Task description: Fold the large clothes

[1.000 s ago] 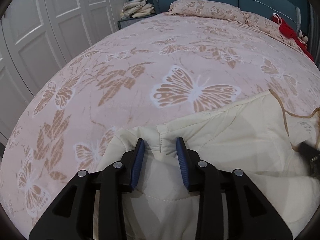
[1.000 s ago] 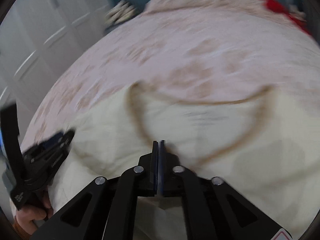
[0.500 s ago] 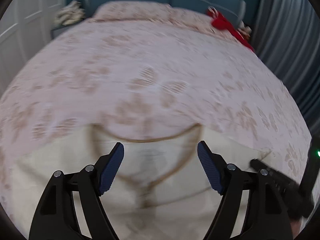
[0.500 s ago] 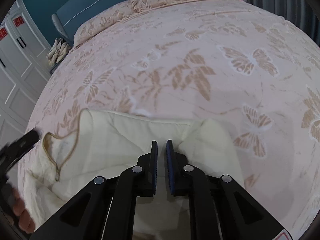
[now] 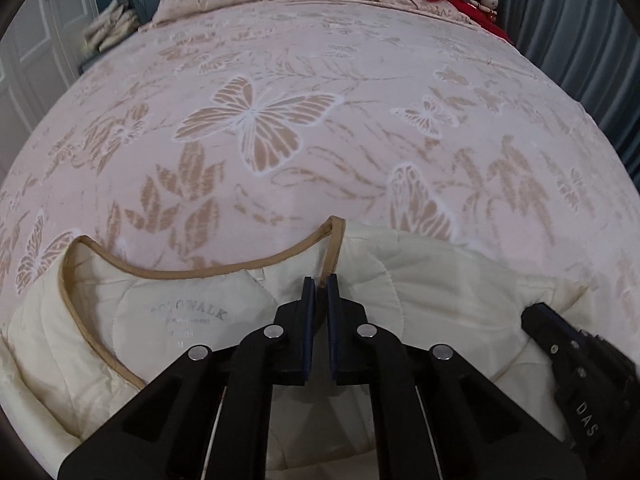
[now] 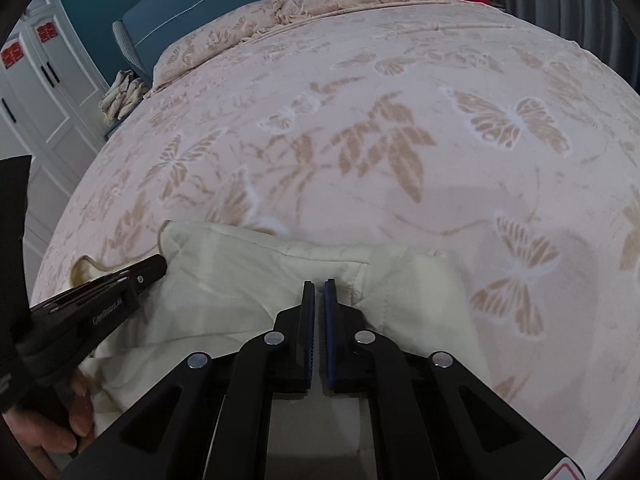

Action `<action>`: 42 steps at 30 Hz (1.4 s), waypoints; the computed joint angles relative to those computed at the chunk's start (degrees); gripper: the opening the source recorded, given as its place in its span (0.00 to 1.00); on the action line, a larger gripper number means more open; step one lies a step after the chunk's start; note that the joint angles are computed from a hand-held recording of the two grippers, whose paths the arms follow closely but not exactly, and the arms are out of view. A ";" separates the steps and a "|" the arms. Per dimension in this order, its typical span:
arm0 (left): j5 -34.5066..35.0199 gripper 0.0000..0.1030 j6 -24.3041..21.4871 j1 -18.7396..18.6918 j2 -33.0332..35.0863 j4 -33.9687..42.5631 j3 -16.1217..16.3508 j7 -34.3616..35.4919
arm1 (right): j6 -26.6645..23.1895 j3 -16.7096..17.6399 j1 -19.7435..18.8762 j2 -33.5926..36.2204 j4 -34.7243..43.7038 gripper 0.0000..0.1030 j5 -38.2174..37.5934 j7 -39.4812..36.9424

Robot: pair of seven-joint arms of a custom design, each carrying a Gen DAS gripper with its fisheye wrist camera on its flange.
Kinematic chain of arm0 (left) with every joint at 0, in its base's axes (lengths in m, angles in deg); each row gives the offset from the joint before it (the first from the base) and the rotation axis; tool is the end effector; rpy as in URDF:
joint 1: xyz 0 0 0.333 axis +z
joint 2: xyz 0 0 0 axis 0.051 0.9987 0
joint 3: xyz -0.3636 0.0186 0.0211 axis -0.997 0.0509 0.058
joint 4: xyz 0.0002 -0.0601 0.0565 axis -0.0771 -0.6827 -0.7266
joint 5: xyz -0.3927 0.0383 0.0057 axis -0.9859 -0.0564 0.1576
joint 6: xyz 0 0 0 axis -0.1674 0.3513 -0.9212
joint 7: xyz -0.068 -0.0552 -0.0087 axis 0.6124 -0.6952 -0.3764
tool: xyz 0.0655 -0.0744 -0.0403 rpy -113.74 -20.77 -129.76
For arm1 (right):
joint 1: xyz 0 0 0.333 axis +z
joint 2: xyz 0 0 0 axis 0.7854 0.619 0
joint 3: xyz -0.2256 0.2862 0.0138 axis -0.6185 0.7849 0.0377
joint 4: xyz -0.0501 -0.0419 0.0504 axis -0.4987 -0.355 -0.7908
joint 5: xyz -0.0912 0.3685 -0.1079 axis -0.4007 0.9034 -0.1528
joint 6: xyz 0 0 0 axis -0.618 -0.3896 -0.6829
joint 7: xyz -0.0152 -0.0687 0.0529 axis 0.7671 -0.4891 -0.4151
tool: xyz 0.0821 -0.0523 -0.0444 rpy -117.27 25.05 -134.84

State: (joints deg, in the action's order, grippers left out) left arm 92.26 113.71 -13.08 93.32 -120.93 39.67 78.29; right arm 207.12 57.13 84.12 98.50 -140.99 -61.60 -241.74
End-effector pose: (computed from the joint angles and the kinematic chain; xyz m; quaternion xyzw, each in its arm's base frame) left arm 0.5193 -0.2489 0.4108 -0.6303 0.7275 -0.2125 0.1681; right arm 0.4559 0.3901 0.4013 -0.5796 0.7520 -0.1355 0.2832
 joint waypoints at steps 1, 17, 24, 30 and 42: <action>4.74 0.05 1.23 -0.99 0.05 -0.49 1.36 -4.08 | -0.19 -0.27 0.29 0.12 0.08 0.00 -1.06 0.94; 19.75 0.22 2.39 9.86 -15.00 -8.94 1.38 -11.23 | -8.55 3.81 -0.85 -7.80 0.59 0.14 -4.27 6.12; 14.49 0.21 -0.13 16.09 -10.45 -8.23 -0.38 -5.85 | -6.81 7.61 2.06 11.52 22.77 0.14 11.11 -23.50; 28.59 0.21 -0.25 16.99 -7.63 -7.53 -1.26 -17.24 | -9.86 4.58 5.93 19.06 28.66 0.07 15.33 -30.50; 44.85 0.22 -0.74 15.57 -6.27 -6.33 0.41 -33.59 | -7.80 -3.98 11.76 16.72 23.78 0.00 7.99 -15.21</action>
